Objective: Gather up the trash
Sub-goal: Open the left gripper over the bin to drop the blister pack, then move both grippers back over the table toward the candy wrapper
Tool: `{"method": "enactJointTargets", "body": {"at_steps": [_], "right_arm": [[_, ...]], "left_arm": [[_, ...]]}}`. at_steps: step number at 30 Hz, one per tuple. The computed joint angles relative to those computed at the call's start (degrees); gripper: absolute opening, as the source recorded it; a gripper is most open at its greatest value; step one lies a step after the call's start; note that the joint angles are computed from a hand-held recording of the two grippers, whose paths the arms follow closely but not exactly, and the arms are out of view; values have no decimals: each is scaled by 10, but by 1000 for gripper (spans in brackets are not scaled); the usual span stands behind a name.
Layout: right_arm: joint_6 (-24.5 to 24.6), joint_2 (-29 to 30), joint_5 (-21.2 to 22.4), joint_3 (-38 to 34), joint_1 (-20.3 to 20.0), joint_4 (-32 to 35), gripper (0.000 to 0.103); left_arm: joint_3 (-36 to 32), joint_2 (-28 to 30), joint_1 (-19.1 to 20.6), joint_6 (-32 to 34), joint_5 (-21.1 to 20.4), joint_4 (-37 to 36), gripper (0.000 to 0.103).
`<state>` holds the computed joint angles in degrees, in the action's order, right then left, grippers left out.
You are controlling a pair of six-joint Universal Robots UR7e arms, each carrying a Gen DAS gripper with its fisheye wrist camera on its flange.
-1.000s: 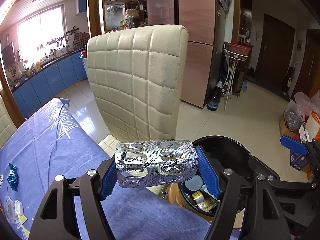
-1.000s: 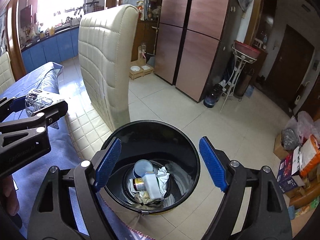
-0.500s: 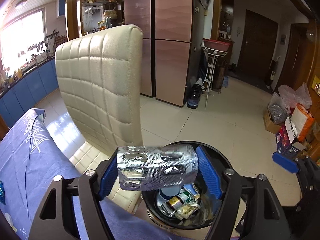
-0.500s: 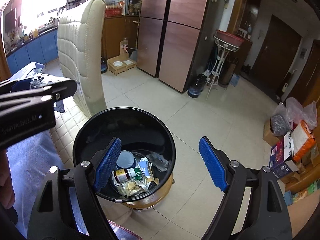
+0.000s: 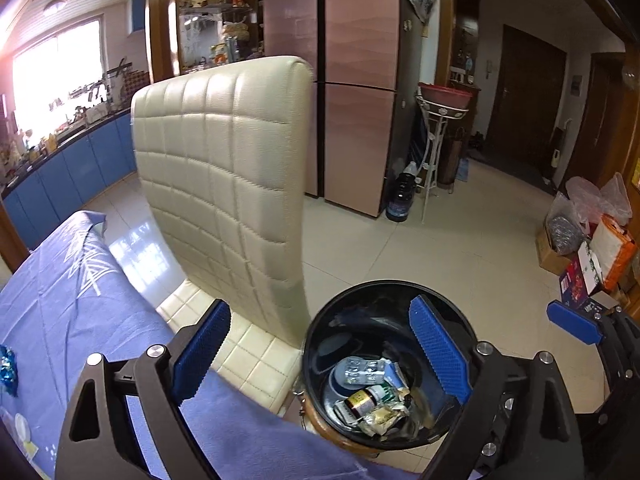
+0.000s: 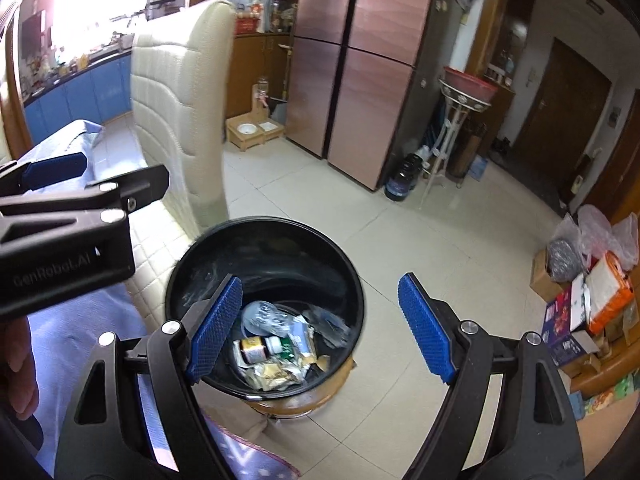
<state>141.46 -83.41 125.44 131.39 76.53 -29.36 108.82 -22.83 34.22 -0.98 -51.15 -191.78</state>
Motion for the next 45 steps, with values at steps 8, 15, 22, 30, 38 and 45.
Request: {"method": "enactJointTargets", "body": {"at_steps": [8, 15, 22, 30, 38, 45], "right_arm": [[-17, 55, -4, -36, 54, 15, 80], [-30, 128, -12, -87, 106, 40, 80], [-39, 196, -26, -133, 150, 64, 80], [-38, 278, -39, -195, 195, 100, 80], [-43, 370, -66, -264, 243, 152, 80], [-56, 450, -91, -326, 278, 204, 80]], "left_arm": [[47, -47, 18, -28, 57, -12, 89], [88, -93, 40, -52, 112, -27, 89], [131, -141, 66, -70, 161, -41, 89], [176, -197, 96, -100, 220, -39, 89], [232, -266, 130, -160, 285, -14, 89], [286, -343, 159, -274, 330, 73, 89]]}}
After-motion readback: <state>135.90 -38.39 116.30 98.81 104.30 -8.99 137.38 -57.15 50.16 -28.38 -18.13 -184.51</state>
